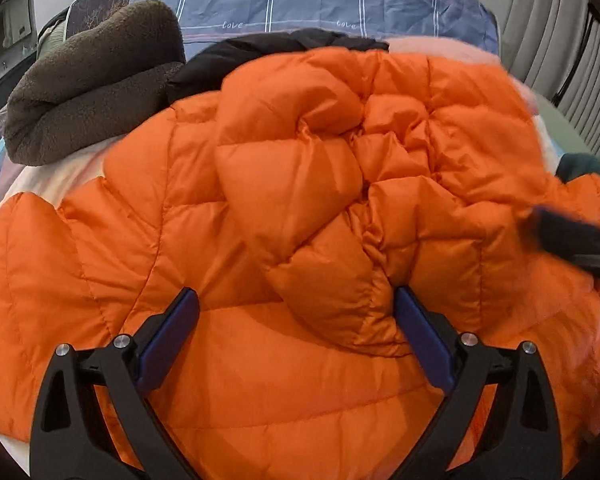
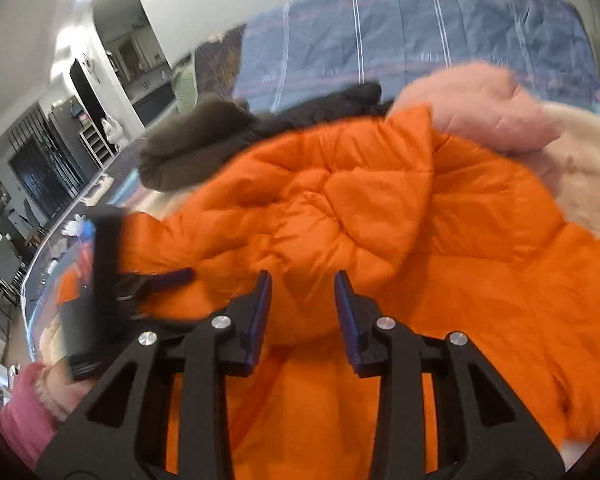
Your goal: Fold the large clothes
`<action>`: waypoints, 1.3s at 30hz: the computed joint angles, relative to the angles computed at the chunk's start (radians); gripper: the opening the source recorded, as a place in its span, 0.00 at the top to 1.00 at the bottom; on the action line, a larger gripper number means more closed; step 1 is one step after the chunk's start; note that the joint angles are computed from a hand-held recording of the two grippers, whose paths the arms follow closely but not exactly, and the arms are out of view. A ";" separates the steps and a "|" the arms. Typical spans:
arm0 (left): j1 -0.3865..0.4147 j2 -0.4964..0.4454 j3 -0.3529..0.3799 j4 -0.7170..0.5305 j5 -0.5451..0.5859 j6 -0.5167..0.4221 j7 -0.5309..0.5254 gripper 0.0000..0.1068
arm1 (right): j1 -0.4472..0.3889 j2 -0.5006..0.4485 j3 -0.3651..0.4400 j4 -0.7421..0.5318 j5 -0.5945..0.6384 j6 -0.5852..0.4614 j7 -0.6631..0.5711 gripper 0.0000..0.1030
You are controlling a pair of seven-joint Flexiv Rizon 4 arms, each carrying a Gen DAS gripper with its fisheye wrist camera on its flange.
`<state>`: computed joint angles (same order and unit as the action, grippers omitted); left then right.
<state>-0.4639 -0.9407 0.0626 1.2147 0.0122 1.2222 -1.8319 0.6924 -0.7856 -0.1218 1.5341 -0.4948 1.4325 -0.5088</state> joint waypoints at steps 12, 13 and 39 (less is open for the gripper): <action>0.412 0.387 -0.314 0.833 -0.172 0.540 0.069 0.08 | 0.207 0.010 -0.267 0.101 -0.044 0.026 0.155 0.57; 0.420 0.415 -0.294 0.893 -0.181 0.568 0.048 0.08 | 0.238 0.018 -0.303 0.110 -0.072 0.030 0.180 0.55; 0.707 0.471 -0.249 1.052 -0.144 0.717 -0.313 0.94 | 0.156 0.057 -0.150 0.066 -0.278 -0.080 0.354 0.33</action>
